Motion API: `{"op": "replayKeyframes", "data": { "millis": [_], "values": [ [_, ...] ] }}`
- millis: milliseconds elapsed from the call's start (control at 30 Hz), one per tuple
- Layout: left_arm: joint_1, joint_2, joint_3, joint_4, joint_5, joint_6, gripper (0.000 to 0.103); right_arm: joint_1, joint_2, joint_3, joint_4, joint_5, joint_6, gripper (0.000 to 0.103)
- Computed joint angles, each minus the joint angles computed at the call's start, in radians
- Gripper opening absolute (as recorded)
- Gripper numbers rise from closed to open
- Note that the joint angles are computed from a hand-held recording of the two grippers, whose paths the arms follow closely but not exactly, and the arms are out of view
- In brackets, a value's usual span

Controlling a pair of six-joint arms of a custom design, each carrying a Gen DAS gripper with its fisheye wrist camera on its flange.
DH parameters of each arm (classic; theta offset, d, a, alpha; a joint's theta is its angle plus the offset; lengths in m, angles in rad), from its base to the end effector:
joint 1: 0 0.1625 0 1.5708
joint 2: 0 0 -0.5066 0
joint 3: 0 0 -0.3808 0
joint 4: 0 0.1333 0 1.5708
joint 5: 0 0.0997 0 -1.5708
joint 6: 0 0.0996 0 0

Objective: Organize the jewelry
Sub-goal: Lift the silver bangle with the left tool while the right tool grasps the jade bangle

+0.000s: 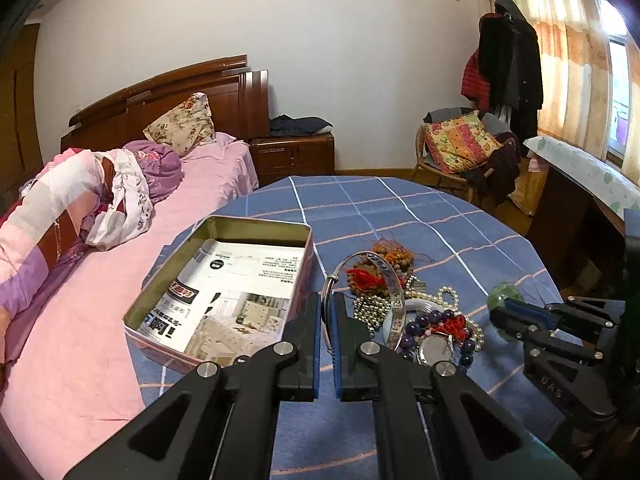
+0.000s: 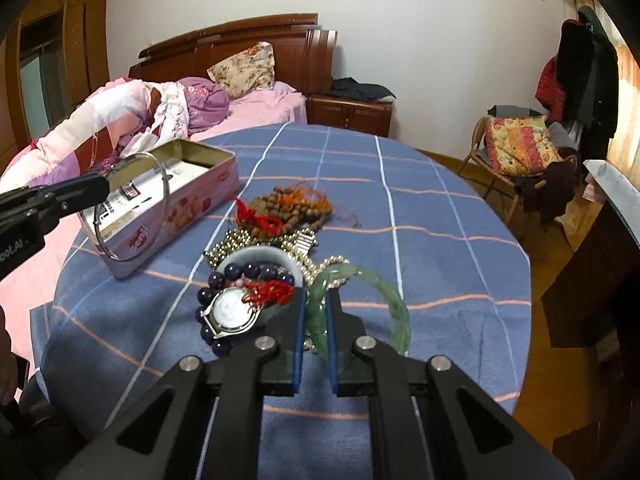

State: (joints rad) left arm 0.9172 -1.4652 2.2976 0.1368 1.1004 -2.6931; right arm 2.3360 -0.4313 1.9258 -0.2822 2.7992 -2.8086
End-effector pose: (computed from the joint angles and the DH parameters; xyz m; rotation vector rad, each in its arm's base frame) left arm -0.0272 -0.3290 0.2550 1.2002 2.3232 -0.8687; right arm 0.3108 -0.2666 -0.0717 0.1817 -2.0354 1.0594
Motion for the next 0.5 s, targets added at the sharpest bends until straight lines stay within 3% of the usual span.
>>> {"op": "replayKeyframes", "data": {
  "millis": [167,500],
  "values": [
    [0.021,0.002,-0.023,0.001,-0.014,0.005,0.003,0.001,-0.013,-0.004,-0.040,-0.001,-0.064,0.011],
    [0.143,0.029,-0.141,0.042,0.001,0.014,0.003,-0.007,-0.050,-0.050,-0.116,-0.044,-0.274,0.011]
  ]
}}
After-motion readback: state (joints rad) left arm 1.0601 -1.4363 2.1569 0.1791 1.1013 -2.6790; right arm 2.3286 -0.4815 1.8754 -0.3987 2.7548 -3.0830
